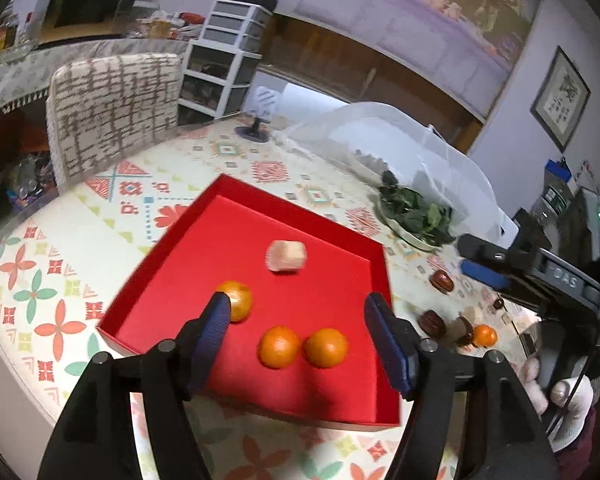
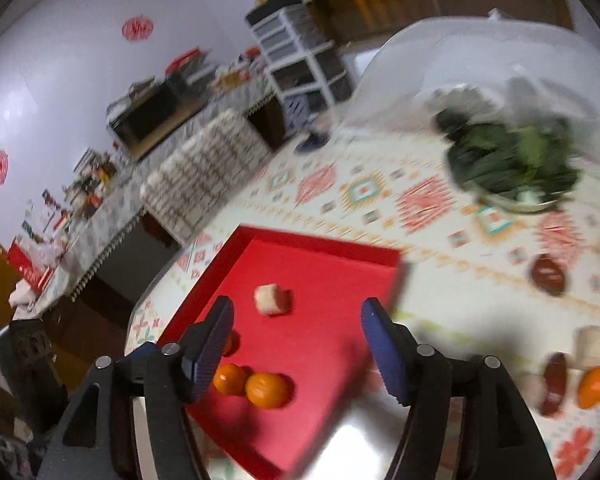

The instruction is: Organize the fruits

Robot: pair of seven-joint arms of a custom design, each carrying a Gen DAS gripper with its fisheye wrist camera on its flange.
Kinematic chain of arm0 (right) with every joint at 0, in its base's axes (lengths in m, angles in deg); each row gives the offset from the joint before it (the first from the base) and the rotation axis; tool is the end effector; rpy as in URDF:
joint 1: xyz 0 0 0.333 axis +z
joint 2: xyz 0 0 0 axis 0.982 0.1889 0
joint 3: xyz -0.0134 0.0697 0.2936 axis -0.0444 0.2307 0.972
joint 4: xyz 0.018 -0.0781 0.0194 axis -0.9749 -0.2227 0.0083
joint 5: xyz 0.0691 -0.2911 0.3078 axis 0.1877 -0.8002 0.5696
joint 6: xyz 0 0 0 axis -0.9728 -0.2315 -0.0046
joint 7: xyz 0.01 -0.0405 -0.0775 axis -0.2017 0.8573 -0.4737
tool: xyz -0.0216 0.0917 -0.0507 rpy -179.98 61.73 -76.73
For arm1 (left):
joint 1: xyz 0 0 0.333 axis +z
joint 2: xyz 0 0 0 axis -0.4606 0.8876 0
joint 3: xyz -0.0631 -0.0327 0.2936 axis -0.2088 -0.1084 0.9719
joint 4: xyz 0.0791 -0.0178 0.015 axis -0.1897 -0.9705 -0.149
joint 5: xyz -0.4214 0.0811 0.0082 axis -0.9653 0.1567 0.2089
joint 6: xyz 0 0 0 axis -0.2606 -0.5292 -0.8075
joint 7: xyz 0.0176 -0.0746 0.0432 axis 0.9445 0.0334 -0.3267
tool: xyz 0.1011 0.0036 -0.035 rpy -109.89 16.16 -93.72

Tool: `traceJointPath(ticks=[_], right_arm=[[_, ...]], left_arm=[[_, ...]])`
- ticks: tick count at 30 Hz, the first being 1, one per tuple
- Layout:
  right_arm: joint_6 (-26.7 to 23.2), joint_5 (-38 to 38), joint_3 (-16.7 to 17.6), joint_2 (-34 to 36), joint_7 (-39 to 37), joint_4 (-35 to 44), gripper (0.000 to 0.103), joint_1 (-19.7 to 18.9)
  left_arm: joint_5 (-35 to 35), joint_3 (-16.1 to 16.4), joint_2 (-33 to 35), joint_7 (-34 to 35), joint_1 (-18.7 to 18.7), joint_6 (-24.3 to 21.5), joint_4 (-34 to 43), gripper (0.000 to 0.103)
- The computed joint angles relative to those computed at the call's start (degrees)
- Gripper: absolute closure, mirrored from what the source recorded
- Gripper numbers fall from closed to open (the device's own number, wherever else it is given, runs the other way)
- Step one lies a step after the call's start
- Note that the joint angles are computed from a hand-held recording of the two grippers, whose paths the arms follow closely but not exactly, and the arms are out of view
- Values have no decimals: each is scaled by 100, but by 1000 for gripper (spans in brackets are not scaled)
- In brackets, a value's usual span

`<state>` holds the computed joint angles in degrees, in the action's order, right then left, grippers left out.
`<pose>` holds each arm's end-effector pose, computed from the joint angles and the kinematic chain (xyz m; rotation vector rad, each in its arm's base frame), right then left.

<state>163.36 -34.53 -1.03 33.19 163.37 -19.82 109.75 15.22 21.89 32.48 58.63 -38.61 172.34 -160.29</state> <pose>0.6207 0.4057 0.5255 -1.3351 1.8020 -0.3912 0.6657 -0.3039 0.5046 -1.6002 2.1702 -1.3423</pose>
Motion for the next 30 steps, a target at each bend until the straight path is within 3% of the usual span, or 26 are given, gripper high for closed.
traceJointPath(ticks=[2,4,7,11,19,24,30], right_arm=[[-40,-660,-257,-595,710,-687,29,200],[-202,-1274,-291,-1121,1363,-1264,27,222],[-383,-1905,-184,-1906,2203,-2165,25,85],[-560,-2125,74,-2716,2794,-3142,25,-229],[-606,-1869,538,-3618,3167,-4418,25,-809],[-554,-1585,774,-3680,3011,-4652,25,-1148],[-427,-1336,988,-3593,2700,-4720,25,-1458]], left_arm=[[26,-39,-41,61,-43,-22,-22,34],[57,-78,-79,121,-111,-34,-48,34],[65,-128,-139,206,-210,-74,-96,34],[182,-151,-172,219,-397,-122,-106,33],[552,-178,-95,174,-760,-365,-33,30],[947,-103,189,-41,-1006,-640,303,30],[1388,4,884,-636,-1246,-1048,1241,30]])
